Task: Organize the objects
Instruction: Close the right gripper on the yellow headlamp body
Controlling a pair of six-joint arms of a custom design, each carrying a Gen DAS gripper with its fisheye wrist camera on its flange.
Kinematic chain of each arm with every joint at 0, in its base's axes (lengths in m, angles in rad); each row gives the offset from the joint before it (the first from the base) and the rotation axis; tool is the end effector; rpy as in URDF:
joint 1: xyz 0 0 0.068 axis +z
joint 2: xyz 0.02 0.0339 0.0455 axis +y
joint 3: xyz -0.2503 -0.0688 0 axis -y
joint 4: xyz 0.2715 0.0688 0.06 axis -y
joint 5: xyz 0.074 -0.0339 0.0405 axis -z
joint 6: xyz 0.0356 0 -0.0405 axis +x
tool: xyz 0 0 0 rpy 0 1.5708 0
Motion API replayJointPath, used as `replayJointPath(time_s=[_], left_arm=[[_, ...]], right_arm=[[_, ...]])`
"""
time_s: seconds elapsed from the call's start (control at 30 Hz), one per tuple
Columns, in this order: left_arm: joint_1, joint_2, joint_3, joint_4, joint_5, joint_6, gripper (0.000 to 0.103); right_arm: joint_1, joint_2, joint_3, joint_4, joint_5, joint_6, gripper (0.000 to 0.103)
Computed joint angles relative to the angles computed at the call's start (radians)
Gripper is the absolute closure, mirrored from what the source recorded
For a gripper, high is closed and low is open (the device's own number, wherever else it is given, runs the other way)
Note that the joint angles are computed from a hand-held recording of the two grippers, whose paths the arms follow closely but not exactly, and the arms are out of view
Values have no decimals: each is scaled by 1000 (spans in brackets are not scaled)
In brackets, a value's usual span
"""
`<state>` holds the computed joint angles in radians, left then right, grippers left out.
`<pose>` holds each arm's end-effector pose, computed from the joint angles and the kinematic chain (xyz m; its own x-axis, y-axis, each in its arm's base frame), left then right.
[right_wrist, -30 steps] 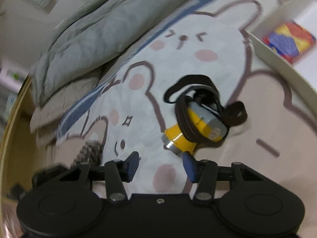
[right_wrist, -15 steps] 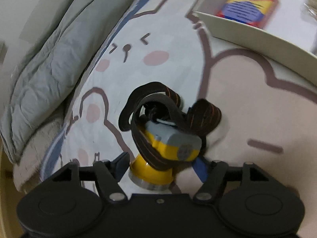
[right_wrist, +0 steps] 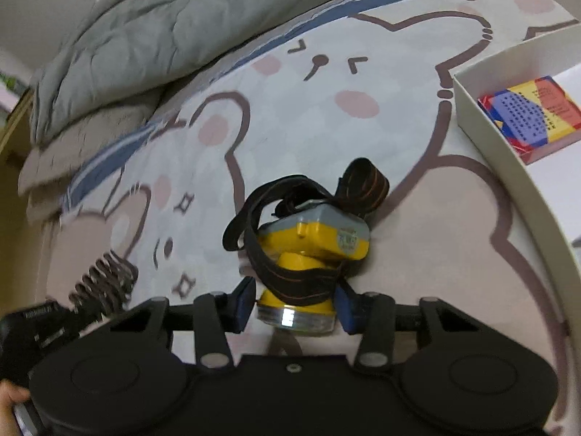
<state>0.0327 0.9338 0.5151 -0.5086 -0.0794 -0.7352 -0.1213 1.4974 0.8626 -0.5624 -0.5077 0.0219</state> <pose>0.2091 0.0097 0.1716 -0.5393 -0.6866 -0.4876 -0.5958 0.7203 -0.3554 0.2941 -0.0184 0.1526 -0.9255 0.1321 -0.3550 -0.0501 0.8862 0.4605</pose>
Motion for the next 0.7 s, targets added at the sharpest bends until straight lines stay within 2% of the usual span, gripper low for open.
replayJointPath(time_s=[0.13,0.33,0.47,0.6,0.7], left_arm=[[-50,-85,-1,-98,-32,14,95],[-183,-218,6,-229,-70,31,96],[-271,-310,-18,-303,-65,-16,96],[-401,-377,-27,-381,-117,-77,96],[-487,-425,-26,-427,-121,-120,96]], right_arm=[[-34,-52,0,-96,-4,-126,56],[-124,-129,5,-291,-17,-396,56],[-195,-172,-4,-418,10,-580,56],[-291,-217,-18,-523,29,-756,56],[-367,-242,-24,-598,47,-888,56]])
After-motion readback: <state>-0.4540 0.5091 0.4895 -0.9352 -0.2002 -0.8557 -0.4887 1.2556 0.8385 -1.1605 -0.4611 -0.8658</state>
